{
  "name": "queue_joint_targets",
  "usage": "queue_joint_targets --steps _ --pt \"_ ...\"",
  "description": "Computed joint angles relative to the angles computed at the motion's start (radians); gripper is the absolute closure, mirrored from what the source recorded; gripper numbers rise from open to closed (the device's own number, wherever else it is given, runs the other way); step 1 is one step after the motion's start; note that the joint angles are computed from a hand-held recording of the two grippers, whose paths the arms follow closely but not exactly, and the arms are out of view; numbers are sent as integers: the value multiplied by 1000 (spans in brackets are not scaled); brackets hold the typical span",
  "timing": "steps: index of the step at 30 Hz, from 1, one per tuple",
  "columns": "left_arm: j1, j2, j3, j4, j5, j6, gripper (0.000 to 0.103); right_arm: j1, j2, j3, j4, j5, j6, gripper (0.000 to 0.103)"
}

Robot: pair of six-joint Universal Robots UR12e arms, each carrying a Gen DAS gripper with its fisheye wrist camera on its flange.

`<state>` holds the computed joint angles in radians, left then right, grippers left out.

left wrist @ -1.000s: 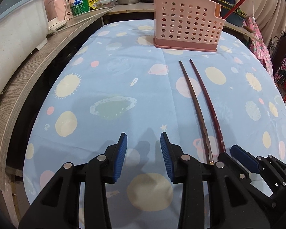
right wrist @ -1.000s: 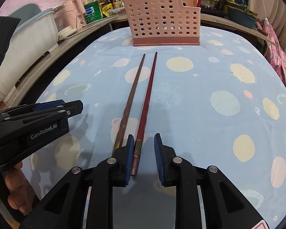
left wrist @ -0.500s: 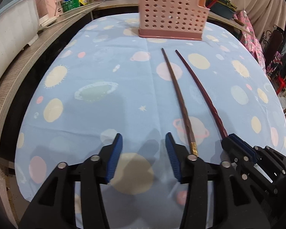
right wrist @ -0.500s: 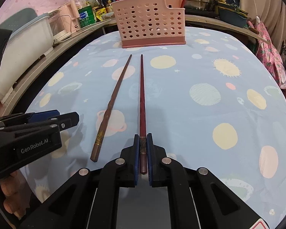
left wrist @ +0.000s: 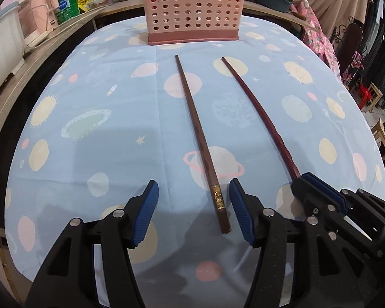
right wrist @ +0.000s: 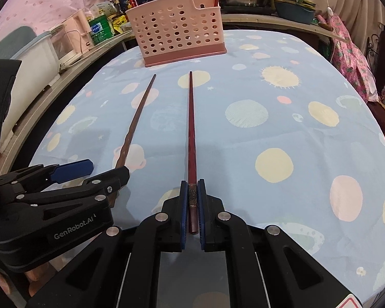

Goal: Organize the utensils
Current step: 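Grasp a dark red chopstick with the right tool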

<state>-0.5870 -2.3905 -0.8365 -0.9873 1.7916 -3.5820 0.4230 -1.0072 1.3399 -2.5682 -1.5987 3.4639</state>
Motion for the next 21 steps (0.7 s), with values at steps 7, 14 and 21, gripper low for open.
queue_joint_targets --steps 7,14,21 --pt "6 15 -27 34 -40 -15 49 2 -2 -3 18 -5 9 96" --pt "13 32 -59 86 -94 -55 40 7 -7 -4 44 -22 -13 96" --pt "3 19 -41 54 -29 -27 57 9 -15 7 41 -30 -6 96"
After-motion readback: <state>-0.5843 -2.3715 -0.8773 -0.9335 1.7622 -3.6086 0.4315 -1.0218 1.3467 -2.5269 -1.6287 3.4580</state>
